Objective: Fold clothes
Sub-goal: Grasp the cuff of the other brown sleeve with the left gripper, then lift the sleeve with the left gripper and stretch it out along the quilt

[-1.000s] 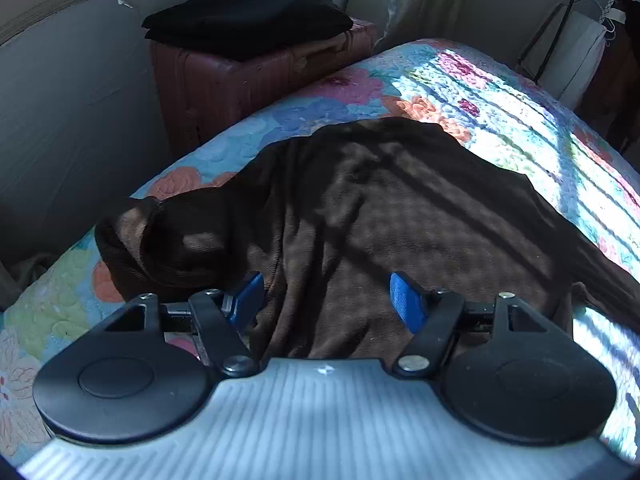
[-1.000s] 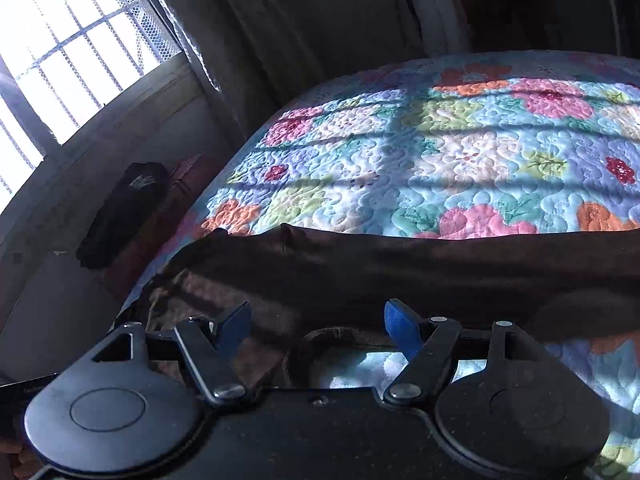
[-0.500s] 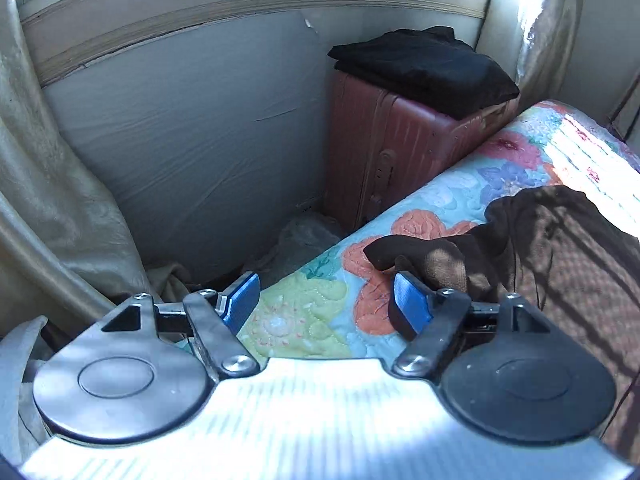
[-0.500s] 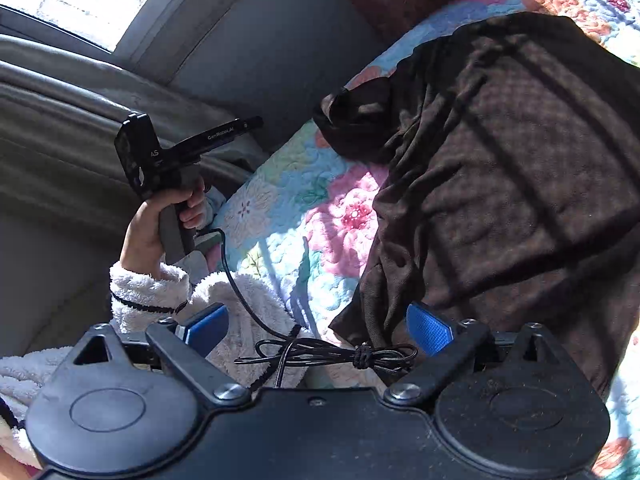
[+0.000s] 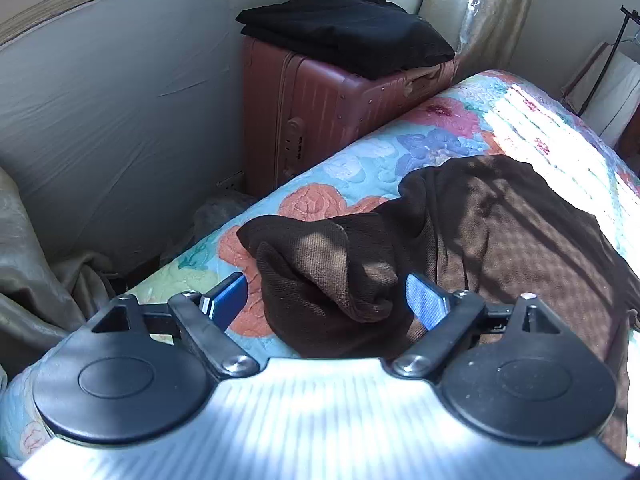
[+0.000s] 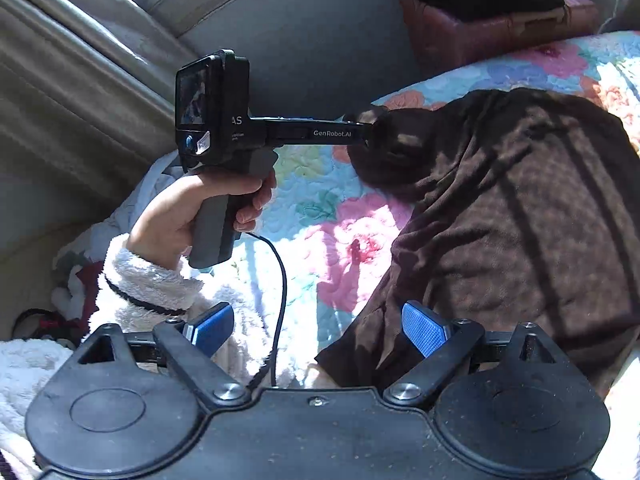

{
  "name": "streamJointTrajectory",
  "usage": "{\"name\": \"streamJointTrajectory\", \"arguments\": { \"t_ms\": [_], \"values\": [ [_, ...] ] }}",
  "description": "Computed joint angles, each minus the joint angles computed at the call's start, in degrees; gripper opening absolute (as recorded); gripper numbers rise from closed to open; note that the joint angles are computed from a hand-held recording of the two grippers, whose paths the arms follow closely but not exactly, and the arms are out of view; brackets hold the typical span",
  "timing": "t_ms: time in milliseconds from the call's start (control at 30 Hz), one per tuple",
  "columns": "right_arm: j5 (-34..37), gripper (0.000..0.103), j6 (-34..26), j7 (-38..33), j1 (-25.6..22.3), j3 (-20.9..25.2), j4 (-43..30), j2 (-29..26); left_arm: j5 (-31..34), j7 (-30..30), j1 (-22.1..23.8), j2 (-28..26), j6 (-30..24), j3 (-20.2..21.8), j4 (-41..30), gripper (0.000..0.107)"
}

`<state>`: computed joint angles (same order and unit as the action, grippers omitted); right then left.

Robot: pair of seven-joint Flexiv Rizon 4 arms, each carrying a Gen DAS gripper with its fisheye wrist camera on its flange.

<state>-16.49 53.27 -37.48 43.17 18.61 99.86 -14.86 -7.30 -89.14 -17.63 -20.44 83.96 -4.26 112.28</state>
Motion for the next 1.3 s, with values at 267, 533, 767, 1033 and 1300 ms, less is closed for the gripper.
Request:
{"name": "streamJointTrajectory", "arguments": {
  "t_ms": [267,533,767,1033,1300],
  "values": [
    [-33.96,0.008,6.40,12.37,3.52,-12.36,3.32,-8.43,1.43,-9.49,-2.22,-10.51,5.18,3.67,-4.67,0.047],
    [-41.35,0.012,11.38,16.97,1.13,-14.54,1.17,-12.44,-16.85,-3.14,2.75,-7.68,26.68,-3.81,5.62,0.022],
    [-38.32,0.029,12.37,16.60,1.86,-15.53,-1.92,-16.93,-12.21,-14.21,23.35,-7.44,25.90,-22.78,11.08,0.022],
    [-32.22,0.038,8.72,13.68,4.38,-16.31,-2.44,-20.58,-1.18,-37.27,33.05,-8.98,21.83,-26.91,12.90,0.027],
    [-31.26,0.040,10.65,16.28,3.78,-15.86,-1.02,-19.73,-4.01,-35.95,17.47,-4.60,21.48,-7.76,12.00,0.006]
  ]
}}
